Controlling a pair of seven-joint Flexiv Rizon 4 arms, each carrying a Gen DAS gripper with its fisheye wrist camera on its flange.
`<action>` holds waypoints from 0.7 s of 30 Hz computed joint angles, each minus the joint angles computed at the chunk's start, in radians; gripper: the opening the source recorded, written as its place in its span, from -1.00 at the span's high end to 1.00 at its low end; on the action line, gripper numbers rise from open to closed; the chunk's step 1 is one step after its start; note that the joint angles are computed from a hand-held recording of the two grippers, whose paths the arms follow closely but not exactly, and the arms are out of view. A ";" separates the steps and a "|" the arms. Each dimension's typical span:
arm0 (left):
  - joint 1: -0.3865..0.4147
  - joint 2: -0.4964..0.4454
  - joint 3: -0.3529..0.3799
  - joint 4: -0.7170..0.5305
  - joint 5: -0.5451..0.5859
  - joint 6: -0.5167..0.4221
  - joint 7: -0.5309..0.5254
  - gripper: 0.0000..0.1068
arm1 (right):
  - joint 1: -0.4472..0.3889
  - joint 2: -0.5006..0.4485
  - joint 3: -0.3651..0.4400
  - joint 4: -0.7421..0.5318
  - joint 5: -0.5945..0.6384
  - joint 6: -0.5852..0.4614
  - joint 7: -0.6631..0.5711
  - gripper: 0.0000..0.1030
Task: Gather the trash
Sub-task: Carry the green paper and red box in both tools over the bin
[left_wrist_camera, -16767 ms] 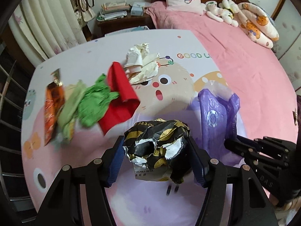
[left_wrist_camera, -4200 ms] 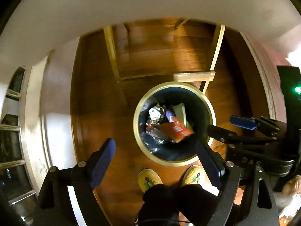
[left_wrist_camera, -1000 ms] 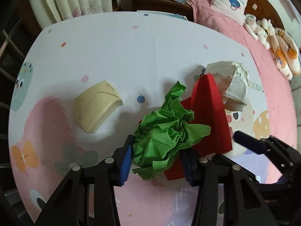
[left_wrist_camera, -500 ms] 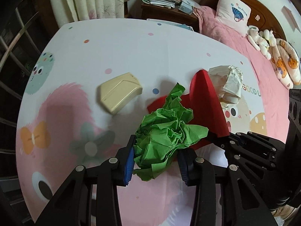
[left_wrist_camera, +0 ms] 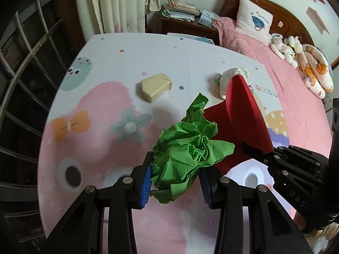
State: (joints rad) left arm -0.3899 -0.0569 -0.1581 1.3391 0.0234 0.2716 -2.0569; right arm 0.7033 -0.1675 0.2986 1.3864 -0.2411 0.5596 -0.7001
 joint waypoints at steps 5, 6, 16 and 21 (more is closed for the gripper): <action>0.007 0.174 0.017 0.126 -0.040 0.006 0.049 0.26 | 0.073 0.064 0.042 0.015 -0.098 -0.079 0.123 0.99; 0.012 0.208 0.019 0.151 -0.050 0.005 0.060 0.26 | 0.089 0.069 0.051 0.013 -0.120 -0.094 0.151 0.99; 0.034 0.621 0.079 0.424 -0.139 -0.101 0.230 0.26 | 0.326 0.057 0.144 -0.032 -0.338 -0.302 0.554 0.99; 0.036 0.796 0.112 0.525 -0.160 -0.184 0.318 0.26 | 0.497 -0.003 0.159 -0.101 -0.423 -0.440 0.722 1.00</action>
